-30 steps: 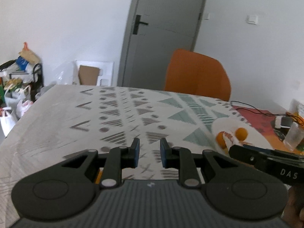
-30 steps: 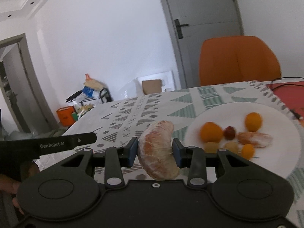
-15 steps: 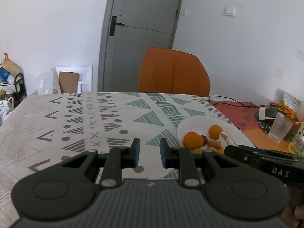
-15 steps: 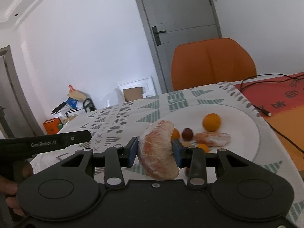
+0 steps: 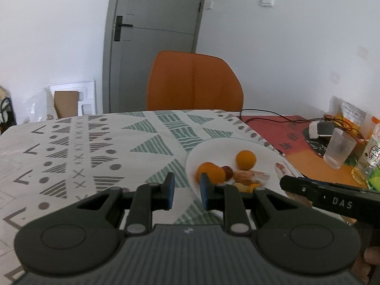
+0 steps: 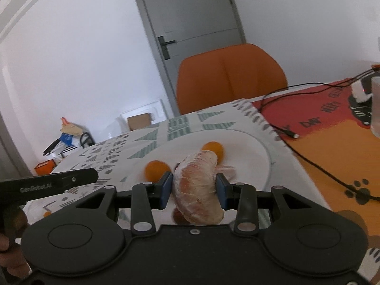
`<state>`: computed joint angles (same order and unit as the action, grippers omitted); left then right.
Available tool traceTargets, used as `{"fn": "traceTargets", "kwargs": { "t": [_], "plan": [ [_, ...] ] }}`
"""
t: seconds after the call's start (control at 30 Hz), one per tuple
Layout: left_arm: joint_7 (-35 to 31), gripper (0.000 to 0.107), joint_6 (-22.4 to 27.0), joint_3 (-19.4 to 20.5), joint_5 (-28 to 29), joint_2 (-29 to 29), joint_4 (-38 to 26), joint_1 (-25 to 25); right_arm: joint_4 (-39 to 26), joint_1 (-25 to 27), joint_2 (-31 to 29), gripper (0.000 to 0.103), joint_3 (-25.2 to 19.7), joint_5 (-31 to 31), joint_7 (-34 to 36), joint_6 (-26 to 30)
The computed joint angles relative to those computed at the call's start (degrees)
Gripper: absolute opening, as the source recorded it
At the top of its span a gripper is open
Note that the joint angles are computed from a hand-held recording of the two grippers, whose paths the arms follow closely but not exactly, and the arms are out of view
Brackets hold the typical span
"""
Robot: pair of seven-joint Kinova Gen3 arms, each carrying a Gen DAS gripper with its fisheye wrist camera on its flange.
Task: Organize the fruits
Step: 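Carry the orange with the left tool toward the plate while the right tool carries the mandarin there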
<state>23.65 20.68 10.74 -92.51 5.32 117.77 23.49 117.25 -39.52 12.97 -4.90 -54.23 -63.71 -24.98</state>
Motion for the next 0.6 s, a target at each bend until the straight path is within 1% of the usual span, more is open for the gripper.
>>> {"fn": "traceTargets", "kwargs": {
  "t": [0.23, 0.27, 0.33, 0.4, 0.53, 0.6],
  "plan": [
    [-1.8, 0.021, -1.5, -0.3, 0.8, 2.2, -2.1, 0.4, -0.1, 1.0, 0.5, 0.038, 0.6, -0.7, -0.7, -0.2],
    [-2.2, 0.021, -1.8, -0.4, 1.0, 2.4, -2.3, 0.6, 0.1, 1.3, 0.5, 0.039, 0.3, 0.1, -1.9, -1.0],
    [-2.9, 0.021, -2.2, -0.7, 1.6, 2.9, -2.8, 0.9, 0.8, 1.4, 0.5, 0.044, -0.1, 1.3, -3.6, -2.9],
    [-2.8, 0.021, -2.7, -1.0, 1.2, 3.2, -3.1, 1.2, 1.1, 1.8, 0.2, 0.046, -0.2, 2.2, -3.8, -2.7],
    [-3.2, 0.021, -4.0, -1.4, 1.2, 4.1, -3.9, 1.6, 1.5, 1.5, -0.3, 0.050, -0.1, 0.6, -2.6, -2.8],
    [-4.7, 0.021, -4.6, -1.5, 2.4, 4.5, -4.4, 1.8, 1.7, 1.6, -0.5, 0.050, -0.3, 0.2, -2.3, -2.9]
  ]
}}
